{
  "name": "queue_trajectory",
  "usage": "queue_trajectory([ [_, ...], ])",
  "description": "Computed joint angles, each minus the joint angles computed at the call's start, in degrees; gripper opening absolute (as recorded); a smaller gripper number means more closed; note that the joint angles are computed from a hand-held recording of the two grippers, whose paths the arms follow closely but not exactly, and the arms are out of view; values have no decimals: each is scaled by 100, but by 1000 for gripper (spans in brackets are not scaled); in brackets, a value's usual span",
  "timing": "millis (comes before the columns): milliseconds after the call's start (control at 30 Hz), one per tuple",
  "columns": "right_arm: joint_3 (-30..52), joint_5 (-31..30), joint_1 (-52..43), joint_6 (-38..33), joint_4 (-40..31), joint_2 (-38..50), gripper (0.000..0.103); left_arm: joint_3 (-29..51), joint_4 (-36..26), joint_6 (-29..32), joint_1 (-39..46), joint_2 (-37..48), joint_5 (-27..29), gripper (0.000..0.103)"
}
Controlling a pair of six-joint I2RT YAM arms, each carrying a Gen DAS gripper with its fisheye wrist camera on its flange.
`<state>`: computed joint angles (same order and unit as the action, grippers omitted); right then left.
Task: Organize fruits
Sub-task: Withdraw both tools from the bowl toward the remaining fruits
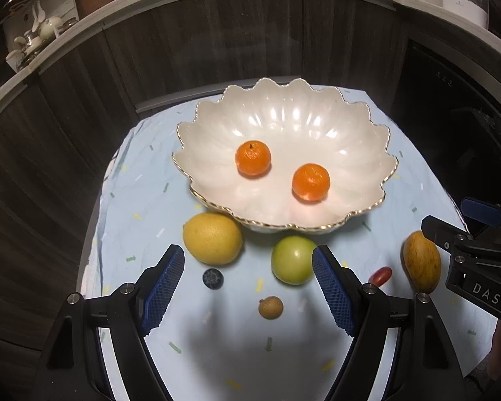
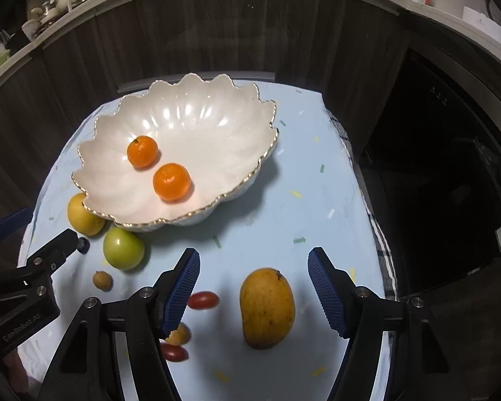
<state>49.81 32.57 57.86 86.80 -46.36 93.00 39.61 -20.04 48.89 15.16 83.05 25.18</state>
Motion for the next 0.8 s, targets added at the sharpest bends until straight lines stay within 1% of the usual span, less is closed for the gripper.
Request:
queue_trajectory([
  [367, -265, -122, 138, 279, 153, 101, 68, -432, 401, 45, -18, -17, -103, 79],
  [800, -387, -361, 238, 534, 427, 486, 68, -759, 1014, -48, 14, 311, -336, 79],
])
